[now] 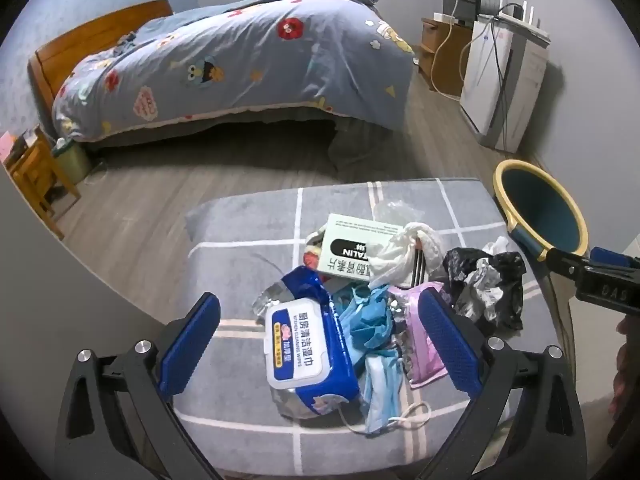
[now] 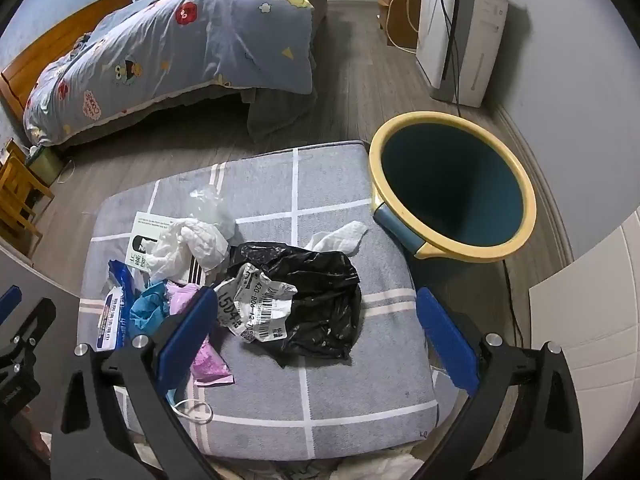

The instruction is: Collect trash

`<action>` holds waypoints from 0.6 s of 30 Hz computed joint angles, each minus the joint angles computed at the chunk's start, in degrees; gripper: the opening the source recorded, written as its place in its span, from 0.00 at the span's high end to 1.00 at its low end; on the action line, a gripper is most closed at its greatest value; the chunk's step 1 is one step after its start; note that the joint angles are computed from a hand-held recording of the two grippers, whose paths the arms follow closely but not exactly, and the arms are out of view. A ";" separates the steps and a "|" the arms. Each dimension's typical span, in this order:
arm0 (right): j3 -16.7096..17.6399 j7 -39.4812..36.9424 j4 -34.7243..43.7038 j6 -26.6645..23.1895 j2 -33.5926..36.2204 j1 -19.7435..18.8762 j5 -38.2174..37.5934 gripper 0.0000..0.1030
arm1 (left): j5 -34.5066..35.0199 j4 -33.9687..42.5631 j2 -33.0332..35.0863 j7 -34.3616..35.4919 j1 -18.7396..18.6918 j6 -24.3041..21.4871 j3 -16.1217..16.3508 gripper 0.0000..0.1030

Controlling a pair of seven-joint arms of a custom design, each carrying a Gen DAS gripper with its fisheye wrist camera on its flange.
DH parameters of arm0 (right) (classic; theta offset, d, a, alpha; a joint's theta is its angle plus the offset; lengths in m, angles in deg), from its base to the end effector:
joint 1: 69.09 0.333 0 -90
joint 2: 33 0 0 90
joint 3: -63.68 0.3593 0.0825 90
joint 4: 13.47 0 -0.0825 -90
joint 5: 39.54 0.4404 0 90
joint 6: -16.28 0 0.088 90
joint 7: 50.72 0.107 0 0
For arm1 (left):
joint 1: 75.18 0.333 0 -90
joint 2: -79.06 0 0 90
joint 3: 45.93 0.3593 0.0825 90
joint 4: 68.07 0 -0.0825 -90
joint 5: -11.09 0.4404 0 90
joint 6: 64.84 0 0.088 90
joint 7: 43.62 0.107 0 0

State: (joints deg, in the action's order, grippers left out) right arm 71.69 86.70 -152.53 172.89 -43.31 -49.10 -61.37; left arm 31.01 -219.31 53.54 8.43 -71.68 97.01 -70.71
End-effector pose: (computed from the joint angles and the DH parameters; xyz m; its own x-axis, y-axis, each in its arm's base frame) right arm 0.4680 0.2664 0.4330 0.0027 -0.9962 -0.0873 -0.8622 0.0419 -0.5049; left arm 0.4244 -0.1871 0.4439 -0.0035 -0.9977 -0.0672 -0.7830 0.0445 -0.6205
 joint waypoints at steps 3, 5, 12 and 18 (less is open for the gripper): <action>0.21 0.41 0.14 -0.30 0.04 -0.12 -0.65 0.05 | 1.19 0.74 0.54 -1.24 0.90 -0.33 -1.19 0.05; 0.16 0.27 0.12 -0.34 0.01 -0.02 -0.55 0.05 | -0.55 -0.76 -0.60 -0.44 -0.45 1.09 1.16 0.05; 0.29 0.83 0.06 -0.43 0.44 0.04 -1.00 0.05 | -1.98 -1.01 -0.86 0.77 0.00 1.29 0.86 0.05; -0.12 -0.38 0.24 -0.78 0.64 0.52 0.47 0.05 | -2.55 -0.97 -0.85 1.04 0.34 1.30 0.41 0.05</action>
State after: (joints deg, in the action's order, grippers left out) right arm 71.56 86.32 -152.28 172.11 -42.67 -48.58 -60.90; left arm 28.46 -220.28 52.69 9.47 -71.34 98.31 -70.30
